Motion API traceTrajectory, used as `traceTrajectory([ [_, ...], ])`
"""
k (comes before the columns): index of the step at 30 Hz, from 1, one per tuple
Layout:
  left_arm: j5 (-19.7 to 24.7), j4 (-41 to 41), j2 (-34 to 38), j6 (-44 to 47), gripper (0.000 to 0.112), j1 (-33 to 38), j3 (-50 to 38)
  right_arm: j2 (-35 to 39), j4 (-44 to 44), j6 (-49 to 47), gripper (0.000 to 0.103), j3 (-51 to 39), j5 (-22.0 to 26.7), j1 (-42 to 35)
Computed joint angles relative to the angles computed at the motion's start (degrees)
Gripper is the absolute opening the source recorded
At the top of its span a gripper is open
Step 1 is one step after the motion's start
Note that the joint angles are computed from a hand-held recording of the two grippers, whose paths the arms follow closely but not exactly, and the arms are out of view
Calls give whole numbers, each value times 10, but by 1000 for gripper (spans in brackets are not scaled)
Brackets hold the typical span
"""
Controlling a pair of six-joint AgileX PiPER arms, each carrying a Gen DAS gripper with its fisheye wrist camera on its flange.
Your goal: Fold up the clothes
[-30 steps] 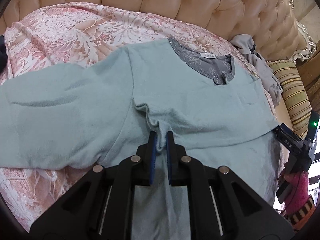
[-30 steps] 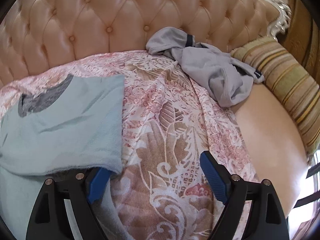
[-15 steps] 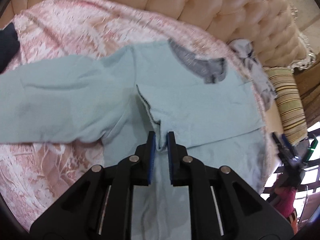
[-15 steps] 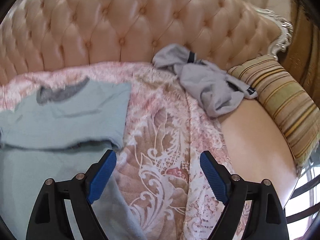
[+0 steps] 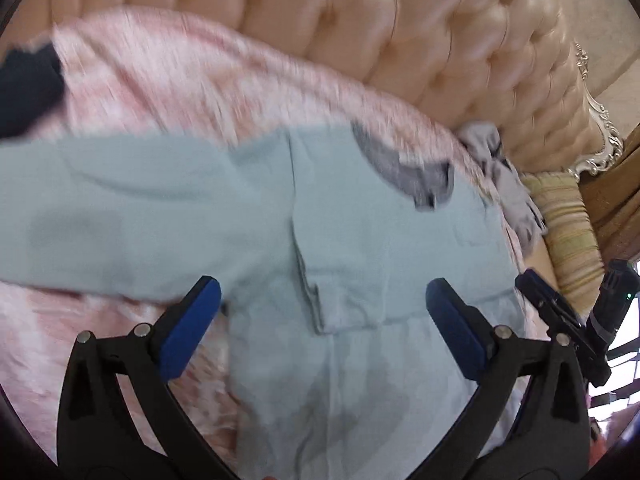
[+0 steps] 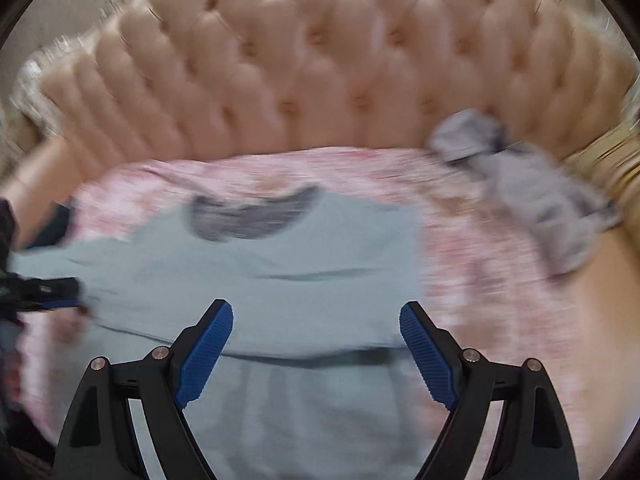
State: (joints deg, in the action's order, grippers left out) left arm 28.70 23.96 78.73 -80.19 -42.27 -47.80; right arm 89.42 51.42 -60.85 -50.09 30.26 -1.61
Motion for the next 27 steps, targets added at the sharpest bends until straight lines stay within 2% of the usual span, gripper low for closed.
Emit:
traceTrajectory([
  [2,-16,30,12,-13,103,-9,-15,23,-21,23,86,-10,-3,-3],
  [3,-30,12,23,16,103,-7,-23,35,-20,26,86,-14,3,-13],
  [5,-53,-71,45,124,103,8,-43,60,4,9,86,-20,24,-42],
  [8,-67,-209,89,284,103,27,-71,38,61,-36,86,-6,56,-81],
  [11,-59,-268,132,344,103,29,-80,-3,119,-96,86,20,91,-126],
  [13,-71,-226,137,313,102,16,-68,-11,119,-107,86,29,103,-146],
  [15,-57,-134,141,249,102,-9,-73,1,102,-101,86,20,115,-151],
  [17,-35,-102,146,233,102,-23,-84,7,108,-108,86,18,104,-139],
  [20,-27,-126,144,247,102,-17,-88,15,120,-101,86,7,87,-114],
  [23,-68,-202,133,283,102,11,-66,36,90,-64,86,-33,39,-66],
  [25,-83,-229,128,295,102,20,-56,96,37,24,86,-110,51,-45],
  [27,-74,-212,132,286,102,14,-62,163,-16,119,86,-202,83,-30],
])
